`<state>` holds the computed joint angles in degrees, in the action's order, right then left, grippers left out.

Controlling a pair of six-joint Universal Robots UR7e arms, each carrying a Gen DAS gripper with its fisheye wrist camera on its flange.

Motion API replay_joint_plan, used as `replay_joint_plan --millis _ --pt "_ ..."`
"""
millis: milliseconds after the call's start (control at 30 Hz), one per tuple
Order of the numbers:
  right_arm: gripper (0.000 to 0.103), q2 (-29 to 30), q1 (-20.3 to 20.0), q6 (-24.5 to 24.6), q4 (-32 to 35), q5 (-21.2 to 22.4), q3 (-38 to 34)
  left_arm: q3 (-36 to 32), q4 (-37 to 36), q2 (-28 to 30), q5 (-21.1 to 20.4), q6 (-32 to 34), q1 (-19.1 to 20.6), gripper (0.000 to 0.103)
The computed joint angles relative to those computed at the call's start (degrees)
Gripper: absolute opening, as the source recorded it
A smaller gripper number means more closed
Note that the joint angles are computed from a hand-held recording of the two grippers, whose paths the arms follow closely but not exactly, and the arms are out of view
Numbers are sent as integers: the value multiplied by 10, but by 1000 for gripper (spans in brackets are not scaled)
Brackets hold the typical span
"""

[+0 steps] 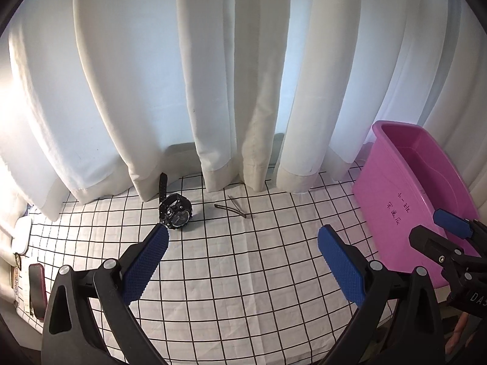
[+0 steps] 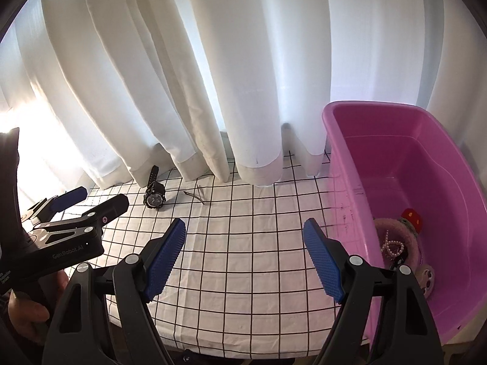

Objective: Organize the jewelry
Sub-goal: 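Move left tool toward the black watch while right approaches the brown hairpin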

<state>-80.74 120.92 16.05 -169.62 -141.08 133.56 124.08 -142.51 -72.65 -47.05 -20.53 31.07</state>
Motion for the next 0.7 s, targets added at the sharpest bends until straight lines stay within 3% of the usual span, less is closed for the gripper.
replay_joint_plan --millis 333,700 --pt "76 115 5 16 -53 18 -34 19 9 -54 4 34 62 97" --pt "76 210 -34 -57 -131 59 -62 31 -22 -68 22 43 139 97"
